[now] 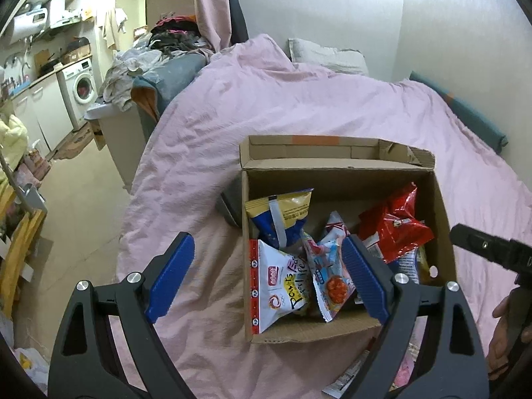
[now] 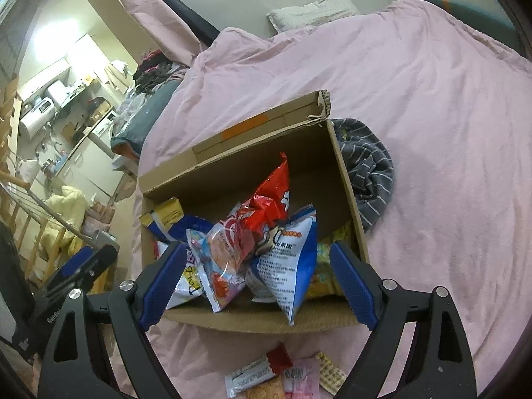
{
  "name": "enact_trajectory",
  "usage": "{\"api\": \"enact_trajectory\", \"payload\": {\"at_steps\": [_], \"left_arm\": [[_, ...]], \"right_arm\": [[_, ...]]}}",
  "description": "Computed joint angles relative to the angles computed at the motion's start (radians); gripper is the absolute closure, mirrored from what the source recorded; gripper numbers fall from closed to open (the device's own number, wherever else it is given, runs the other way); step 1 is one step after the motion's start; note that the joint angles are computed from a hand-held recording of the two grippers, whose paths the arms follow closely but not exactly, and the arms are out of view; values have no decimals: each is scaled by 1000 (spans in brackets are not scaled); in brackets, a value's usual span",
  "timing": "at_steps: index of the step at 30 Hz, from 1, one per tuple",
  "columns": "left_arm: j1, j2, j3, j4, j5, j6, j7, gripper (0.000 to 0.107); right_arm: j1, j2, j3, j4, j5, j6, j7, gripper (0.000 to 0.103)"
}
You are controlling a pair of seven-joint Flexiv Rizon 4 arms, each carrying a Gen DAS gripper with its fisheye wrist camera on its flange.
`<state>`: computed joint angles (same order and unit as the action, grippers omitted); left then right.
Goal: Organize snacks
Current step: 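Lower both bags into the box and open both grippers, then move both grippers back toward the remaining snacks beside the box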
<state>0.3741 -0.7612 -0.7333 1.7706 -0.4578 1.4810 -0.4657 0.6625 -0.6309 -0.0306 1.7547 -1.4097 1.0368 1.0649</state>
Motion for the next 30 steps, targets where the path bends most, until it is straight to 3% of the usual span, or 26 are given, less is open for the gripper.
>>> {"api": "enact_trajectory", "payload": {"at_steps": [4, 8, 16, 25, 29, 30], "left_arm": [[39, -4, -39, 10, -11, -4, 8, 18], [34, 13, -15, 15, -32, -37, -10, 16], [81, 38, -48, 90, -30, 10, 15, 15], [155, 53, -96, 157, -1, -1, 7, 15], [161, 66, -84, 177, -3, 5, -30, 7], [164, 67, -83, 181, 0, 2, -33, 7]], "right_arm": [[14, 1, 9, 1, 24, -19, -12, 13], [31, 9, 15, 8, 40, -39, -21, 13], [54, 24, 31, 26, 51, -64, -8, 11], [74, 40, 48, 51, 37, -77, 67, 11], [87, 49, 55, 67, 36, -94, 104, 11], [90, 52, 58, 72, 35, -103, 121, 6]]}}
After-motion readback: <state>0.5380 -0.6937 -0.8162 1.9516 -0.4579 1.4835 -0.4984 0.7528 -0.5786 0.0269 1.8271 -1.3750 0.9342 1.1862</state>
